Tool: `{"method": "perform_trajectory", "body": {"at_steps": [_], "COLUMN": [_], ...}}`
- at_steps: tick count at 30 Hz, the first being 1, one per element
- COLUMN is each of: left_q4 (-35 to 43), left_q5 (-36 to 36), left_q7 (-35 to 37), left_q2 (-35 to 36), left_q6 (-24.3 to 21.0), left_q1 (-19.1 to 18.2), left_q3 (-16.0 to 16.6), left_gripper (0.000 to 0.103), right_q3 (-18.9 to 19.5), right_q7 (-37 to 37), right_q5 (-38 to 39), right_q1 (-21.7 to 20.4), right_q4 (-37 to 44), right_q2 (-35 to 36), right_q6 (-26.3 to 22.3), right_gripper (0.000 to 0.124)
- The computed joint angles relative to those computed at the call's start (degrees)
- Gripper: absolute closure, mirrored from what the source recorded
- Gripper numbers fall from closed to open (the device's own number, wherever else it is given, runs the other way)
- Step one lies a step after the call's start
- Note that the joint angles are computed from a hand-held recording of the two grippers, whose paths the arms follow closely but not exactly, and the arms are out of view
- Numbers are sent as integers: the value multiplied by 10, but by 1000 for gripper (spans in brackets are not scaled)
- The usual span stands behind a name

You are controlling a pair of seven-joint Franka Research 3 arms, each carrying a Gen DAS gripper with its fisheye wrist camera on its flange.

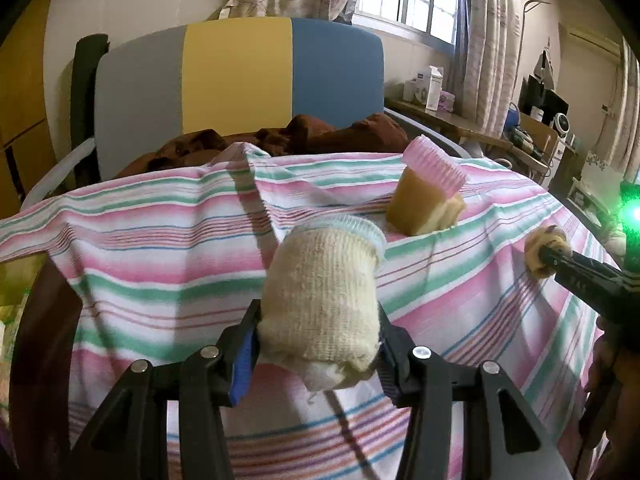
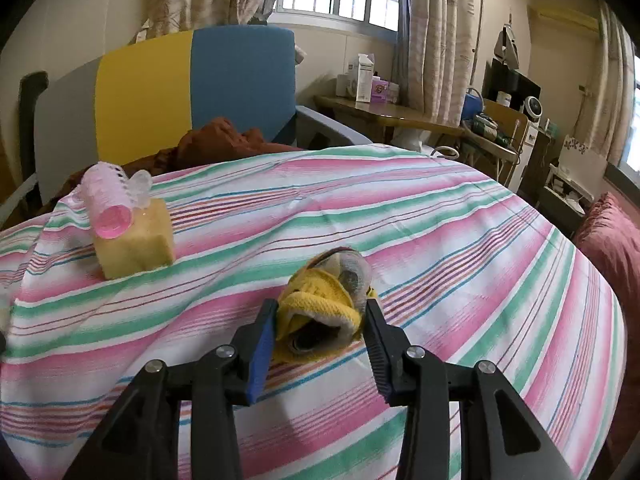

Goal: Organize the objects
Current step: 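Carry the white sock to the gold tray and release it with the left tool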

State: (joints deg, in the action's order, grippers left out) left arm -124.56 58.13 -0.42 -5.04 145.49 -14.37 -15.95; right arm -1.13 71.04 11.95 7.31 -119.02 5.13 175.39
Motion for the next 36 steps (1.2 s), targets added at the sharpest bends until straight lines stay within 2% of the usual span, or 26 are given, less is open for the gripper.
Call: {"method": "perform_trajectory", "body": {"at_steps": [7,11,15,21,29,36], "left_q4": [-32,-48,-57,-73,-126,-171], "left_q5": [-1,3,12,16,-38,-90], "left_q7": [-16,-25,-43,-42,-15,14], "left_q2": [-31,-50,-64,-86,-154,-230], "left_q6": [-6,-15,-40,-45,8,17], "left_q1": [1,1,-2,-10,-26,-31], "left_q3": [-8,-17,-31,-40,-48,-71], "left_gripper": [52,52,52,52,52,52], "right_q3": [-4,-7,0,5,-17,-32], "right_q7": [23,59,71,-41,-154,-208], "right_q5": [-37,-89,-111,20,161,250], "right_q1": [7,10,5,19,64,113], "right_q4": [-34,-57,-76,-106,-159,-227], "right_q2": [-24,-40,-54,-87,-176,-275], "right_q6": [15,29,36,27,-52,-111], "right_gripper": [81,81,81,81,81,81]}}
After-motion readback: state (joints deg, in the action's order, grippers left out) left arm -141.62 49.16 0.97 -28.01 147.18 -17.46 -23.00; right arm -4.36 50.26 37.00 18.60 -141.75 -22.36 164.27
